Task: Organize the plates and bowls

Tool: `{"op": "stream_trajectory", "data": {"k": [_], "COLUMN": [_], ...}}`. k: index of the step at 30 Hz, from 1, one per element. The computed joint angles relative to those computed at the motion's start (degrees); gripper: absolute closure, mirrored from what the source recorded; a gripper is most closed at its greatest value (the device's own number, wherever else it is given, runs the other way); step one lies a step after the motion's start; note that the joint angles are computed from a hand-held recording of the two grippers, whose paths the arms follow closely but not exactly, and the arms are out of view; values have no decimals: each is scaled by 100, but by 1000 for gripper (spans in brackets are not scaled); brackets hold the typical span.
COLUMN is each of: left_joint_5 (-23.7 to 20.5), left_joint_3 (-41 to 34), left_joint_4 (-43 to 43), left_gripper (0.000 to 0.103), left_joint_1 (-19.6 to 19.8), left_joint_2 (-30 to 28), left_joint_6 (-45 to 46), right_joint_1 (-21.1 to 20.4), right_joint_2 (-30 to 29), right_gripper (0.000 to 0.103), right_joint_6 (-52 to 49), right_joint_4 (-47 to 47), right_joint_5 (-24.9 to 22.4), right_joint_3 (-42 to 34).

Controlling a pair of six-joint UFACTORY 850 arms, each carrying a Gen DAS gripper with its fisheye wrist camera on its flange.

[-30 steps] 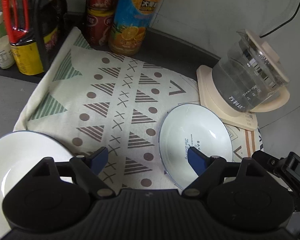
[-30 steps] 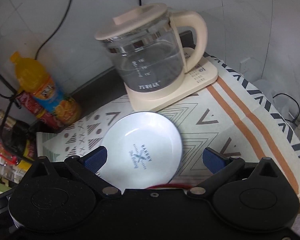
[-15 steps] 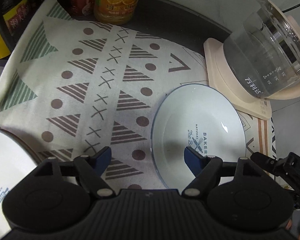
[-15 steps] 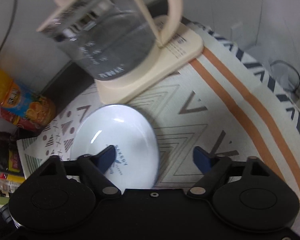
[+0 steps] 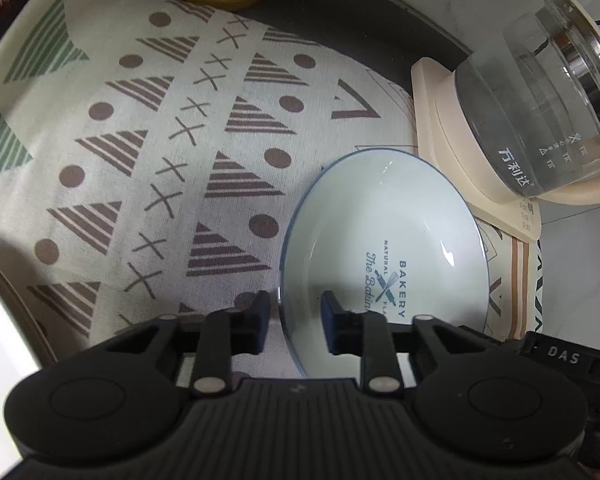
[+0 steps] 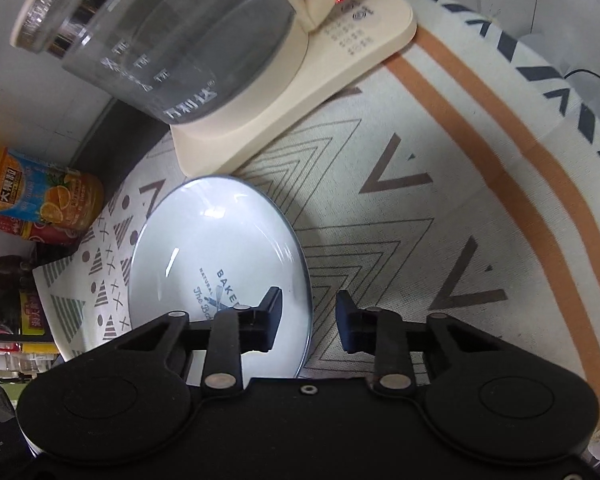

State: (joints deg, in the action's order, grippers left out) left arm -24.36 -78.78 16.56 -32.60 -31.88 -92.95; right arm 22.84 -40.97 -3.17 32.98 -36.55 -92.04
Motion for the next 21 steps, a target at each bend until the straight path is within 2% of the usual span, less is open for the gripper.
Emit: {"op": "stream_trajectory", "data": {"k": [5, 8, 17, 21], "left_joint_5": [119, 82, 247, 115], "left_joint_3": [90, 129, 459, 569], "left_joint_4": [191, 595, 1495, 1972], "left_gripper": [86, 86, 86, 86], "left_joint_1": [-8, -71, -121, -205], "left_joint_2": [60, 125, 497, 651], "left_joint_6": [-273, -627, -1575, -2100], "right_joint_1": [7, 12, -34, 36], "right_joint_2": [-162, -72, 370, 519], "right_gripper": [93, 95, 98, 97], "right_joint_6": [-54, -66, -1193, -1220], "right_joint_4": [106, 91, 1132, 1052], "right_joint_5": [-200, -12, 460, 659], "right_joint_3": [-153, -54, 487, 601]}}
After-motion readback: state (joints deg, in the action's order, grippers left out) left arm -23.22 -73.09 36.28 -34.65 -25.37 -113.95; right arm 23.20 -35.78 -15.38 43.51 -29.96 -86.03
